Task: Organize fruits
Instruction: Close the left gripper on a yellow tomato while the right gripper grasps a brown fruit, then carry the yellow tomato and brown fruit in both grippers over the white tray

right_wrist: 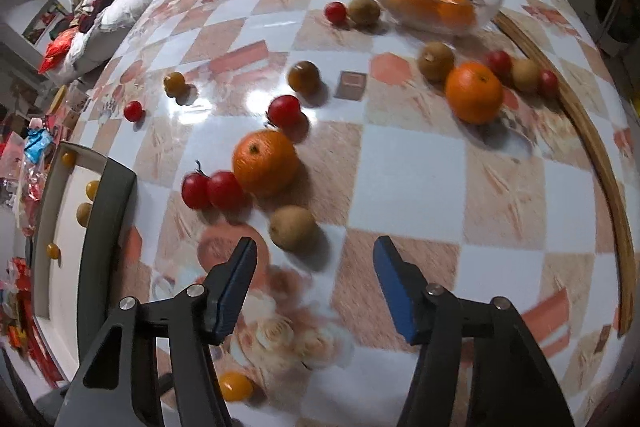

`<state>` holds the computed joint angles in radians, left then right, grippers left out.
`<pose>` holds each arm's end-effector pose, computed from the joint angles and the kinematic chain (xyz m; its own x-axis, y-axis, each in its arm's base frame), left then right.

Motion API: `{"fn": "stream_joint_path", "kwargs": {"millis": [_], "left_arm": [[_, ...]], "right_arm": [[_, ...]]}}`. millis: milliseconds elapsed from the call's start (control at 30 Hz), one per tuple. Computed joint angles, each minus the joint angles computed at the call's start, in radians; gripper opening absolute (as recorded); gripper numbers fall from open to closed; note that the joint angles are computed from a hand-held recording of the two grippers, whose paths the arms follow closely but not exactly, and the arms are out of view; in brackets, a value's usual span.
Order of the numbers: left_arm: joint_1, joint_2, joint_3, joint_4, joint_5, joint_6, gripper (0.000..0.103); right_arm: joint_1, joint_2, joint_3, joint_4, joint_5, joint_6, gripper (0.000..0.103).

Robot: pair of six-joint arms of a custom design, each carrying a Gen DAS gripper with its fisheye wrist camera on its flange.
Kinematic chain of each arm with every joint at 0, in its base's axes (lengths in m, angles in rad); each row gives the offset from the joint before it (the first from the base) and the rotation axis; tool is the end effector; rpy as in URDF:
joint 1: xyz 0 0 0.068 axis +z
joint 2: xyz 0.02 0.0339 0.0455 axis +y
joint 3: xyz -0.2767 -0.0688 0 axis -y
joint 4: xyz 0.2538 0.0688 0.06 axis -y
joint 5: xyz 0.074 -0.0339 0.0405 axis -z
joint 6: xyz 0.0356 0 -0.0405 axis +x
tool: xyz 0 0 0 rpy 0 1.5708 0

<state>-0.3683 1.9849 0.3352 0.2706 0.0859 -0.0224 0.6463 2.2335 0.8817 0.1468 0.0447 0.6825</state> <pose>0.1780 -0.0720 0.0016 -0.9240 0.3327 -0.1886 0.3533 0.9313 -0.0885 0.2749 0.2054 -0.0054 -0.9499 0.0727 -0.3039 0.0132 0.9811 0.1932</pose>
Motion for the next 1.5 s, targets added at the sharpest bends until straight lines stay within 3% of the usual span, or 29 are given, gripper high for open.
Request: {"fn": "stream_joint_path", "kwargs": {"millis": [33, 100, 167, 200, 600, 900, 1167, 1500], "left_arm": [[0.003, -0.002, -0.002, 0.001, 0.012, -0.004, 0.037], [-0.002, -0.010, -0.019, 0.011, 0.016, -0.008, 0.032], [-0.016, -0.017, -0.036, 0.023, 0.018, -0.018, 0.027], [-0.013, -0.018, -0.043, 0.029, 0.033, -0.018, 0.022], [0.092, 0.014, -0.047, 0.036, 0.119, 0.057, 0.022], [0.175, -0.022, 0.031, -0.089, 0.148, 0.143, 0.022], [0.281, -0.170, 0.046, -0.221, 0.185, 0.216, 0.022], [0.528, -0.237, 0.086, -0.321, 0.207, 0.375, 0.022]], "right_arm": [[0.001, 0.006, 0.010, 0.000, 0.000, -0.004, 0.060], [0.012, 0.020, 0.037, -0.009, 0.011, -0.017, 0.040], [0.019, 0.027, 0.052, -0.022, 0.021, -0.022, 0.028], [0.019, 0.027, 0.053, -0.022, 0.021, -0.018, 0.028], [0.014, -0.106, -0.167, 0.070, -0.004, 0.097, 0.028], [0.054, -0.190, -0.258, 0.066, 0.001, 0.165, 0.028], [0.097, -0.235, -0.260, 0.016, 0.002, 0.191, 0.028], [0.172, -0.226, -0.135, -0.095, 0.008, 0.191, 0.028]]}}
